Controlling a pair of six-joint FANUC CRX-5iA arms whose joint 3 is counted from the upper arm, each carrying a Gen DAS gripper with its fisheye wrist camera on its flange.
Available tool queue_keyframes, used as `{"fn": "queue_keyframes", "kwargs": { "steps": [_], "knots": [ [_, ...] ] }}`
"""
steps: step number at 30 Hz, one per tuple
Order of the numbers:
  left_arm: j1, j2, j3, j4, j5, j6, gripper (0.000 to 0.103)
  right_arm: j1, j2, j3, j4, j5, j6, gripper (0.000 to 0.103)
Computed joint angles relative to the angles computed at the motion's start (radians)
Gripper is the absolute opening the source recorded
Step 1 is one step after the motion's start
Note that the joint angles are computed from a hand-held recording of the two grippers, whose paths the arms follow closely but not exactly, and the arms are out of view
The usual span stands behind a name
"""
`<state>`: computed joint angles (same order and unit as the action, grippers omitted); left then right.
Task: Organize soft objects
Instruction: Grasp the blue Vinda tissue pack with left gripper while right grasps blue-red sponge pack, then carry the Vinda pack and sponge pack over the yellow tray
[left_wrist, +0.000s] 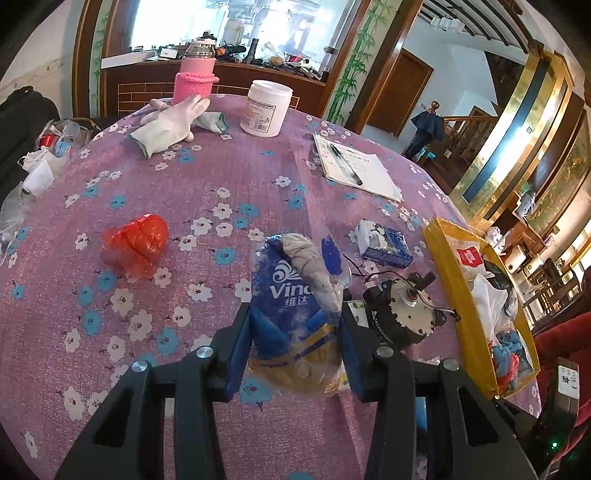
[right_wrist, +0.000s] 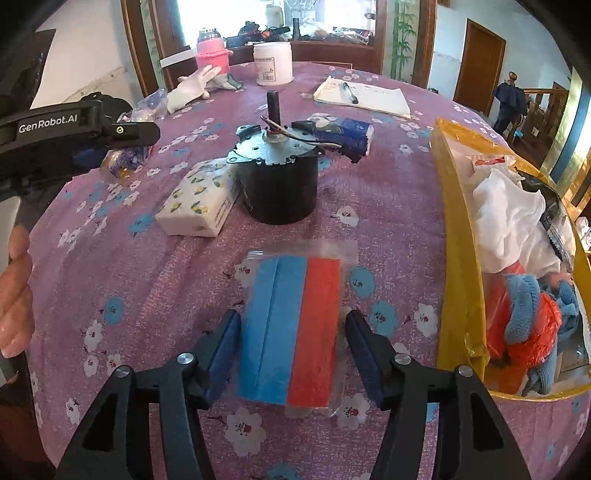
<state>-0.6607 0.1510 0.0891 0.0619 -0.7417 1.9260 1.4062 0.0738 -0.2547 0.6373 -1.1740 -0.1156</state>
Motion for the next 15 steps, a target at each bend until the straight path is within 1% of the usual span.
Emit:
{"fn": "queue_keyframes", "kwargs": {
  "steps": [1, 4, 9, 12, 15],
  "knots": [
    [0.000, -0.001, -0.002, 0.003, 0.002, -0.003, 0.043, 0.005, 0.005, 0.008, 0.001, -0.018, 0.007, 0.050],
    [-0.005, -0.003, -0.002, -0.008, 0.011, -0.002, 0.043, 0.006, -0.037, -0.047, 0.048, 0.059, -0.058, 0.048],
    [-0.013, -0.015, -0.018, -0.002, 0.042, -0.024, 0.043, 0.029, -0.084, -0.116, 0.206, 0.079, -0.197, 0.048],
    [-0.025, -0.027, -0.028, -0.006, 0.070, -0.039, 0.043, 0.046, -0.092, -0.123, 0.260, 0.043, -0.231, 0.048],
    [-0.052, -0.036, -0.020, -0.060, 0.090, -0.024, 0.043, 0.059, -0.102, -0.137, 0.307, 0.022, -0.273, 0.048]
  ]
}}
